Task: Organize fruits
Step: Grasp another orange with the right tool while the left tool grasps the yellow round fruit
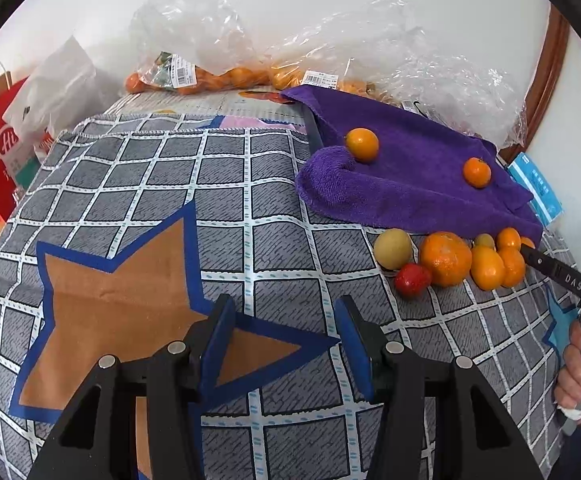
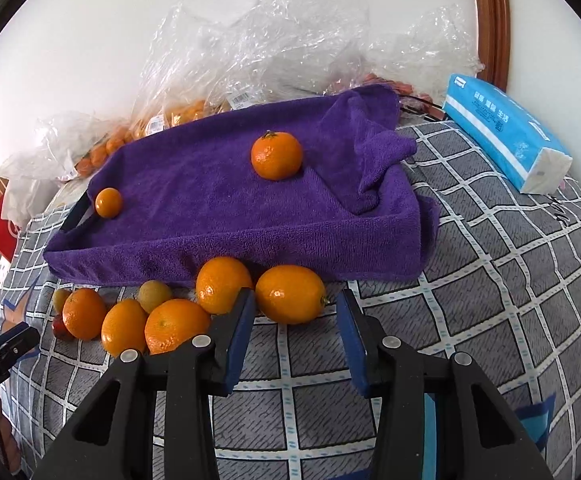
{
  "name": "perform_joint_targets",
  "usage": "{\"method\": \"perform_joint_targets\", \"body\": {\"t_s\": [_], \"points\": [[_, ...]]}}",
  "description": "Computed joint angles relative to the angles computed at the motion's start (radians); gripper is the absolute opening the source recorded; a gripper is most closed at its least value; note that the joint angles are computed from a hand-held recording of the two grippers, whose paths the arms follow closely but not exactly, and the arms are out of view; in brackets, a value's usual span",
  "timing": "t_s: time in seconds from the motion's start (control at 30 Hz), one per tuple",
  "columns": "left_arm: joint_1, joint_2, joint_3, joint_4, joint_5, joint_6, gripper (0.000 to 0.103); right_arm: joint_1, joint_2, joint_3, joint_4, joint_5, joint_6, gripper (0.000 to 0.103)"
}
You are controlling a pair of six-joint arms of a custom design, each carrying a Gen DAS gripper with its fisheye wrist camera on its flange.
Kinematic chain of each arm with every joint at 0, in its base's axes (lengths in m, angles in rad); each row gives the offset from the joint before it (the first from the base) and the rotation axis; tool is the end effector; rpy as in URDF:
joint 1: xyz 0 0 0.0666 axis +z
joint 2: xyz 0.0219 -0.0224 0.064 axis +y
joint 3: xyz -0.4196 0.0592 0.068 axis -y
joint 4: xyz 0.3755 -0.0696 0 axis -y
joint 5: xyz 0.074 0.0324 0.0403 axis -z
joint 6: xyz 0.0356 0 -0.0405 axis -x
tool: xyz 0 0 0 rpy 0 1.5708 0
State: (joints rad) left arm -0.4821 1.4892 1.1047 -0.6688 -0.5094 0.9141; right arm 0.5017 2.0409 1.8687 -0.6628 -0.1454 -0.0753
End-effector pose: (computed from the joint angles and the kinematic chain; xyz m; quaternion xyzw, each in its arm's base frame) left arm 0.4113 -0.1961 0.3221 -0.2635 0.9000 0.0274 0.3462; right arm 0.6252 0.3484 0.3284 -0.2224 0.9040 0.1670 0.3246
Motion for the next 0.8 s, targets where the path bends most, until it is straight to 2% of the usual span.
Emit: {"method": "perform_joint_targets", "body": {"t_s": [0.03, 0.17, 0.27, 0.43, 0.67, 0.8], "points": [[-0.004, 0.002, -0.002, 0.004, -0.011, -0.002, 0.049, -0.002, 0.004, 0.005, -0.004, -0.015, -0.002, 0.037], [-0.005, 0.005, 0.002, 0.002, -0.012, 0.000, 0.050, -0.006, -0.008, -0.015, 0.014, -0.029, 0.000, 0.036], [-0.005, 0.007, 0.004, 0.007, -0.006, -0.012, 0.056, -0.011, -0.050, -0.070, 0.034, -0.031, 0.010, 0.036], [-0.002, -0.002, -0.011, 0.035, 0.010, -0.017, 0.058, -0.017, -0.100, -0.143, 0.041, -0.063, 0.021, 0.037], [-0.008, 0.003, -0.003, 0.019, 0.002, -0.023, 0.057, -0.012, -0.078, -0.134, 0.031, -0.064, -0.016, 0.038], [-0.009, -0.005, -0.003, 0.037, 0.036, -0.038, 0.050, -0.011, -0.083, -0.144, 0.056, -0.050, -0.020, 0.036]]}}
